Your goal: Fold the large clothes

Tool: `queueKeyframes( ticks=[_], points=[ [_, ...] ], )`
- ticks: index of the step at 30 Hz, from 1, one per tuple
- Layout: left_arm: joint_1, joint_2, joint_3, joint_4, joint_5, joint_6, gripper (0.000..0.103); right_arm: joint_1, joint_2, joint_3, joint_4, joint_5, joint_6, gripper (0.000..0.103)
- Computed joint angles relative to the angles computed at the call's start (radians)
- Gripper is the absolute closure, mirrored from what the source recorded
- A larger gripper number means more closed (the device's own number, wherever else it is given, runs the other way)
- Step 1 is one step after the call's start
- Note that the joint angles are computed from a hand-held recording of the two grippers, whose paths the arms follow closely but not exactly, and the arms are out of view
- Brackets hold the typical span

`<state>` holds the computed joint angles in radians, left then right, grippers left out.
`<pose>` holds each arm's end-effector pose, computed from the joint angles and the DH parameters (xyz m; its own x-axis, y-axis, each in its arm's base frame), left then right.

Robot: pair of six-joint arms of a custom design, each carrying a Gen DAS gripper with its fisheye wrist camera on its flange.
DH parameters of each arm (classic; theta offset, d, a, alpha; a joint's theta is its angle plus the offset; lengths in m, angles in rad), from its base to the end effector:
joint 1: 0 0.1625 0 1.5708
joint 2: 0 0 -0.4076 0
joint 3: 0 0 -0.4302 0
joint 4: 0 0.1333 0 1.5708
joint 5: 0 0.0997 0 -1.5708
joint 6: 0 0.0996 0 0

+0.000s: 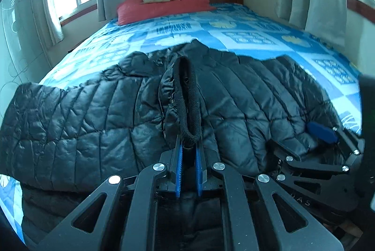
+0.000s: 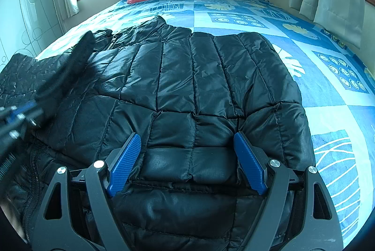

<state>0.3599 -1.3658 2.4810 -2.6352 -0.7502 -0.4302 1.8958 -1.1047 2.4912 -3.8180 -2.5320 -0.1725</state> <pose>-0.2722 -0.3227 0.1024 -0.5765 0.4452 -0.6852 0.7639 0.5913 -0.2586 0.1672 -0.3344 0.1421 -0.6944 0.2943 0.6567 -0.3323 0.6784 -0.6553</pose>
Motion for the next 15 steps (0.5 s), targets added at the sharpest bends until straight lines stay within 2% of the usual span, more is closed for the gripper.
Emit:
queueKeyframes(
  ticks=[8, 10, 12, 14, 15],
  points=[
    [-0.003, 0.033, -0.014, 0.028, -0.018, -0.013, 0.091, 0.001, -0.002, 0.002, 0.000, 0.000, 0.000, 0.022],
    [-0.003, 0.011, -0.019, 0.050, -0.046, -0.014, 0.078, 0.001, -0.003, 0.002, 0.001, 0.000, 0.001, 0.022],
    [-0.011, -0.022, -0.008, 0.048, -0.066, -0.018, 0.046, 0.001, -0.003, 0.003, 0.001, 0.000, 0.002, 0.022],
    [-0.034, -0.067, 0.013, 0.054, -0.063, -0.029, 0.034, 0.001, -0.002, 0.000, 0.004, -0.002, 0.001, 0.022],
    [-0.043, -0.085, 0.019, 0.065, -0.060, -0.030, 0.032, 0.001, -0.003, 0.004, 0.002, -0.001, 0.002, 0.022]
  ],
)
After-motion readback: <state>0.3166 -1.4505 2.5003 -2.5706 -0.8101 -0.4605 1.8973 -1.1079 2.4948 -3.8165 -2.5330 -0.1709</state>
